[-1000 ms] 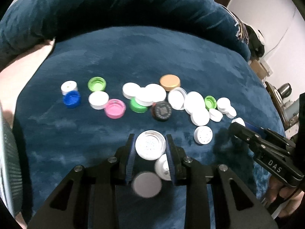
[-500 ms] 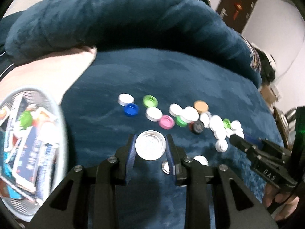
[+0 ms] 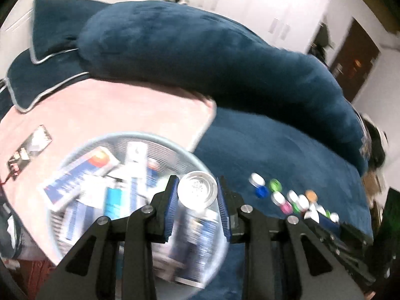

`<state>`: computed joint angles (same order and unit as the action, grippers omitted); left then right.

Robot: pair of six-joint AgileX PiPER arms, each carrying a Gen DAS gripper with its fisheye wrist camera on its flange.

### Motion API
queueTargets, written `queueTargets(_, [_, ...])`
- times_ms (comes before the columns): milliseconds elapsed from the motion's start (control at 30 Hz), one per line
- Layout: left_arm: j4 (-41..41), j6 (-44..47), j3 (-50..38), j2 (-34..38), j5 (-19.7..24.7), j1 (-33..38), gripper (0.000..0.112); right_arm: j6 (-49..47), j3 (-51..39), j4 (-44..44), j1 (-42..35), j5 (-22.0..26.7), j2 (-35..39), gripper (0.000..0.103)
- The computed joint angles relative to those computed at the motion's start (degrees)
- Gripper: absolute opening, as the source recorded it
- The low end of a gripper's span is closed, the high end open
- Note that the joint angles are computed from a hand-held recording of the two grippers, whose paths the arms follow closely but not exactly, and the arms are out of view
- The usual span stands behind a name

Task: Organize objects
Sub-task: 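Carry both caps over the mesh basket and open both grippers to drop them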

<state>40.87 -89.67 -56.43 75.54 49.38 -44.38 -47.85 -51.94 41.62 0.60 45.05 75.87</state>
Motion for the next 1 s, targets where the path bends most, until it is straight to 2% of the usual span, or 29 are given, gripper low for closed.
queueTargets(233, [-6.3, 9.7, 3.6, -4.9, -4.0, 14.3, 0.031, 13.6, -10.8, -0.6, 16.9, -2.2, 6.9, 0.033])
queueTargets(400, [-6.7, 11.4, 5.5, -3.9, -8.5, 20.1, 0.031, 18.6, -19.8, 1.0, 22.1, -0.9, 13.5, 0.036])
queueTargets(433, [-6.1, 10.9, 6.1, -4.0, -8.8, 20.1, 0.034, 18.5, -21.6, 2.9, 22.2, 0.0, 15.3, 0.037])
queueTargets(467, [-5.9, 10.6, 6.5, -4.0, -8.5, 20.0, 0.054, 18.6, -22.7, 4.1, 22.2, 1.1, 16.8, 0.042])
queueTargets(500, [-5.6, 10.1, 6.4, -3.8, -7.8, 19.6, 0.068, 20.8, -24.2, 3.3, 22.3, 1.8, 18.2, 0.061])
queueTargets(533, [-4.7, 8.8, 6.7, -4.0, -7.2, 19.2, 0.092, 21.4, -24.0, 3.3, 21.9, 1.7, 18.3, 0.077])
queueTargets(567, [-2.9, 6.9, 7.1, -4.5, -6.8, 18.7, 0.098, 20.6, -23.0, 4.7, 21.4, 1.3, 17.9, 0.080])
queueTargets(633, [-0.5, 4.5, 7.6, -5.2, -5.7, 17.9, 0.101, 18.9, -21.0, 6.1, 20.1, 0.8, 16.6, 0.082])
queueTargets(700, [0.0, 3.6, 7.3, -4.9, -4.4, 17.2, 0.102, 19.9, -19.9, 3.2, 19.3, 1.0, 15.5, 0.085])
queueTargets(833, [-1.6, 4.7, 6.0, -3.8, -3.2, 16.2, 0.102, 22.5, -19.7, -3.1, 18.6, 0.5, 14.0, 0.101])
queueTargets(1000, [-1.8, 4.5, 4.7, -3.5, -1.4, 14.2, 0.102, 24.1, -20.8, -6.2, 16.6, 2.0, 13.3, 0.103])
